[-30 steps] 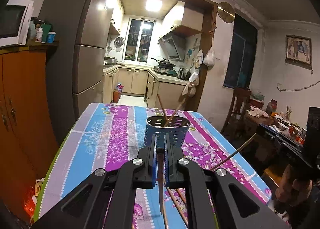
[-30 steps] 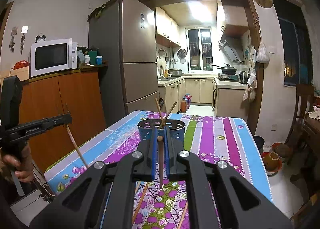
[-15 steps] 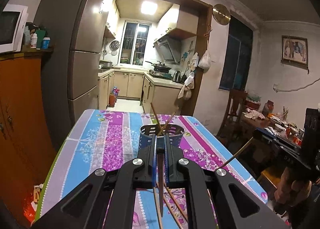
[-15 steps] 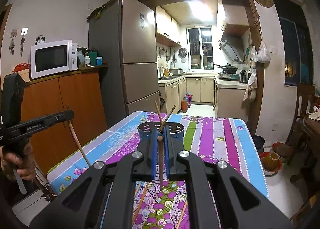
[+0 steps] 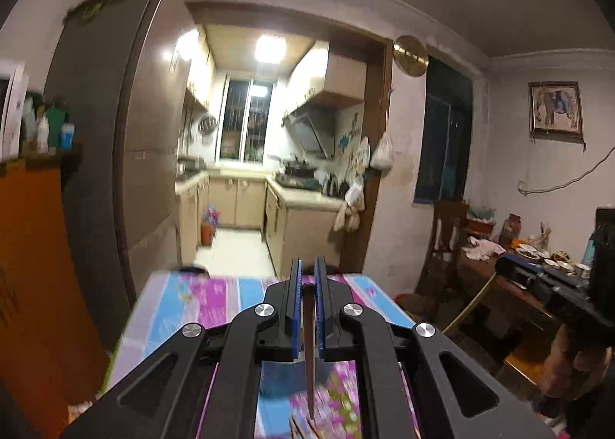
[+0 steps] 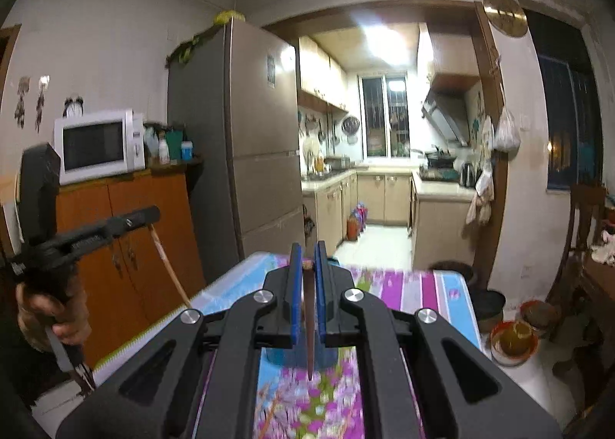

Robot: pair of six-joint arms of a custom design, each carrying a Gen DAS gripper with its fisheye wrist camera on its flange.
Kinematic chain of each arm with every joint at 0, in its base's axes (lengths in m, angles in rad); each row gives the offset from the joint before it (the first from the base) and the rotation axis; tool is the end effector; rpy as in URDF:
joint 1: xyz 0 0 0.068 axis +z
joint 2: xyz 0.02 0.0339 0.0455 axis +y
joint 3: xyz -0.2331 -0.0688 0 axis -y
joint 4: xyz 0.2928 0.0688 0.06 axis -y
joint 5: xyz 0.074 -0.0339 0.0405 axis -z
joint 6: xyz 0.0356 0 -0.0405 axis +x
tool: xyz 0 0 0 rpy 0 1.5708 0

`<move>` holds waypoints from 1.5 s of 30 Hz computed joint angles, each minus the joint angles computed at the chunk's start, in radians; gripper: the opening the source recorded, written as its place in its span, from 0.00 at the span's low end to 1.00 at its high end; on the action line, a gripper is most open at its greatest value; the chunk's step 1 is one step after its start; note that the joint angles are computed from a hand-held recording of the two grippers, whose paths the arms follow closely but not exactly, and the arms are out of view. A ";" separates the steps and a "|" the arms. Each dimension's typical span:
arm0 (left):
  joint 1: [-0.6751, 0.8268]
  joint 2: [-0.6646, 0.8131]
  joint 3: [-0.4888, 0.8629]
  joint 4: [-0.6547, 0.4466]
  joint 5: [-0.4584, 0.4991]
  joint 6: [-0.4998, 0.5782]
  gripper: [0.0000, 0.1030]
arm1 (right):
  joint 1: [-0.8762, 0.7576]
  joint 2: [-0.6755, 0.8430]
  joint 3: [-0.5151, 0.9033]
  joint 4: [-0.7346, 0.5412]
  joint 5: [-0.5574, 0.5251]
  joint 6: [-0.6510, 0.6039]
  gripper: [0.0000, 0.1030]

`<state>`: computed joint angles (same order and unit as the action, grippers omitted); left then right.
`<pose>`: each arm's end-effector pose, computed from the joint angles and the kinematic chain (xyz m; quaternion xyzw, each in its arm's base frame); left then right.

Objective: Organize utensils
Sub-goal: 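Lower the left tool's chopstick into the blue holder while the right tool lowers its chopstick in, then open the left tool inside the holder while the right tool opens to release its chopstick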

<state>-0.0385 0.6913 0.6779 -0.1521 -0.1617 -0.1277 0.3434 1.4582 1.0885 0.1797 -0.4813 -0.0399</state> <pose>0.2417 -0.0036 0.3002 -0.0861 0.7576 0.0080 0.6470 0.3637 0.1476 0.2753 -0.2916 0.7062 0.2751 0.5836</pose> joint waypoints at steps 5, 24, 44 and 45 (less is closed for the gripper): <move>0.014 0.188 0.170 0.071 -0.008 0.034 0.07 | 0.019 0.111 0.207 -0.065 0.009 0.018 0.05; 0.087 0.721 0.510 0.125 0.047 0.086 0.07 | 0.115 0.717 0.990 -0.502 0.186 -0.014 0.05; 0.105 0.948 0.667 0.012 0.055 0.082 0.07 | 0.152 1.038 1.491 -0.820 0.268 -0.011 0.05; 0.106 0.954 0.671 0.008 0.055 0.079 0.07 | 0.154 1.063 1.531 -0.841 0.275 -0.012 0.05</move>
